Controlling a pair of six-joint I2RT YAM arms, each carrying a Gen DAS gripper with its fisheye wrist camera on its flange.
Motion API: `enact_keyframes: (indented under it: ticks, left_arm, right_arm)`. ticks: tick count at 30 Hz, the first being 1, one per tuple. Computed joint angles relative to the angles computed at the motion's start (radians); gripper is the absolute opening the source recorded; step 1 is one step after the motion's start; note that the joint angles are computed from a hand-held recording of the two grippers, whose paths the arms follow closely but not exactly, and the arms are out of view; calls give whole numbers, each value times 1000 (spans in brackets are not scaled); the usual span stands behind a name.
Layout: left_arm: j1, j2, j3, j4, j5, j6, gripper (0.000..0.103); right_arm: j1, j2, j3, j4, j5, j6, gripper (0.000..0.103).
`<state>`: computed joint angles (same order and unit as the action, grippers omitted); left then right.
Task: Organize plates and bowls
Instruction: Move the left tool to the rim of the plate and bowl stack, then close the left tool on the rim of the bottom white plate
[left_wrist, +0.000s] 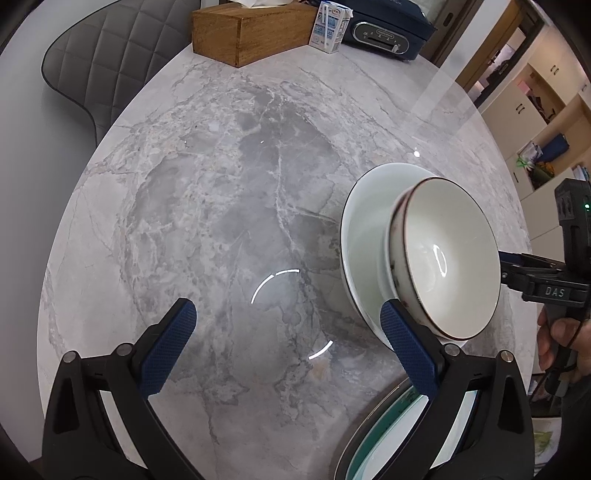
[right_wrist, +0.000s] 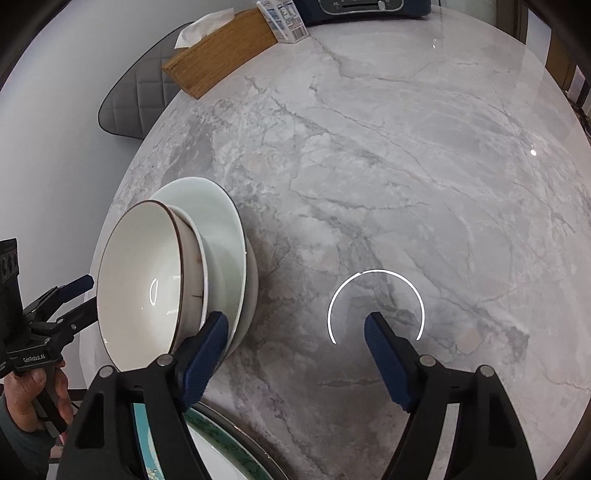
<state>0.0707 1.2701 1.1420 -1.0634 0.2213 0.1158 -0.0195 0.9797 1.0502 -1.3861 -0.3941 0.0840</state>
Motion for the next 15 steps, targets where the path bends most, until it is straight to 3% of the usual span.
enact_keyframes:
  ticks: [2,4,5,10,15]
  left_arm:
    - [-5,0,-4,8,-4,8,98]
    - [-11,5,-6,13,-7,15,85]
    - [-12,8,-8,15,-3,18,83]
    - [-18,35,5,19,12,18,77]
    - [-9,138,74,-45,48,9,78]
  right_arm:
    - [15,10,-13,17,-3,2,77]
    - [25,10,-30,32,-12,2,75]
    - [27,8,-38,40,-21,2,73]
    - [12,18,-43,41,-49,-18,72]
    - [29,15,-40,54,-52,-17,60]
